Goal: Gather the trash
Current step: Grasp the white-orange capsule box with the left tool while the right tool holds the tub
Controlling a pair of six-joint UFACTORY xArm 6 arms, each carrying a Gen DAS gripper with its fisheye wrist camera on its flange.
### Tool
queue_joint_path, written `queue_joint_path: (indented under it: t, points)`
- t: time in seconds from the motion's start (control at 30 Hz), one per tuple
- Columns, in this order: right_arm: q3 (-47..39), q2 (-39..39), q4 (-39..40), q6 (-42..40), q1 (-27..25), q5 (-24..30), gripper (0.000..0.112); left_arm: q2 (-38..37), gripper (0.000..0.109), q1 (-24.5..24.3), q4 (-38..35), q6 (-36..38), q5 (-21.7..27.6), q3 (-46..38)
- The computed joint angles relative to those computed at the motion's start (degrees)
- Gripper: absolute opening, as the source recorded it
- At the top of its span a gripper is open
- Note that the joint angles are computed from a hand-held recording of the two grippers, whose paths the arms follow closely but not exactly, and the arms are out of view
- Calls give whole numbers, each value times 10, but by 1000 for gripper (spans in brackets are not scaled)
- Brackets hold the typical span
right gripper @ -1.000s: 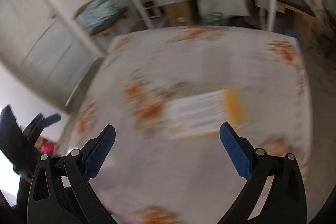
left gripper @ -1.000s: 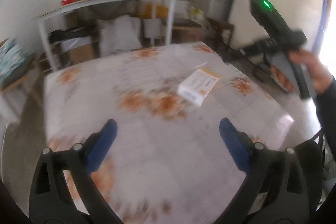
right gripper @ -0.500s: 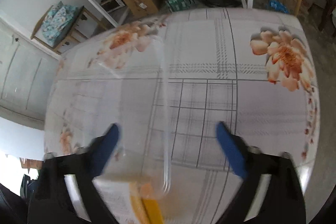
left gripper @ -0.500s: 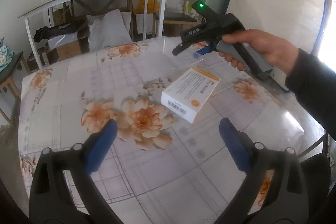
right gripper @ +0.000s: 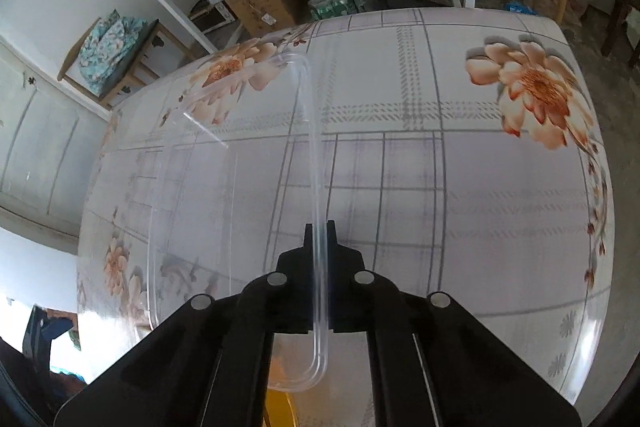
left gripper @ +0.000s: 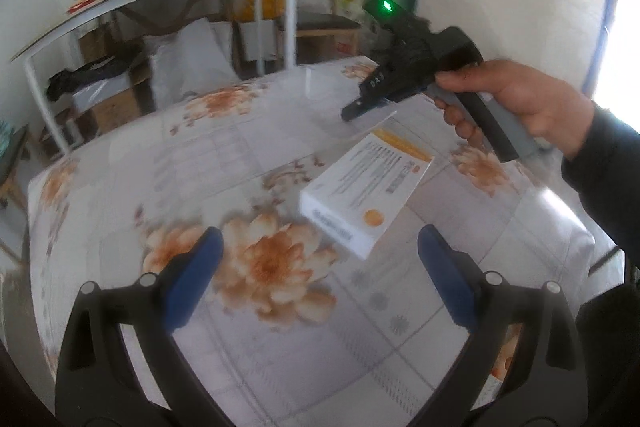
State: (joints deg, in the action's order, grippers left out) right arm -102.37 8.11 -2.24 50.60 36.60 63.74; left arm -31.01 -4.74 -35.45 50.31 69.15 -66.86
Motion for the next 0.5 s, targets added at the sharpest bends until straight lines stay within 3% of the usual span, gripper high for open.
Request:
queue_joint_path:
  t: [0.2, 0.37, 0.5]
  points:
    - [80, -79, -59, 81, 15, -37, 4, 98, 94, -54, 23, 63, 59, -95]
    - [132, -150, -123, 147, 27, -11, 4, 211, 94, -88, 54, 91, 155, -229]
    - [165, -201, -164, 179, 41, 28, 4, 256, 94, -131, 101, 109, 170, -281]
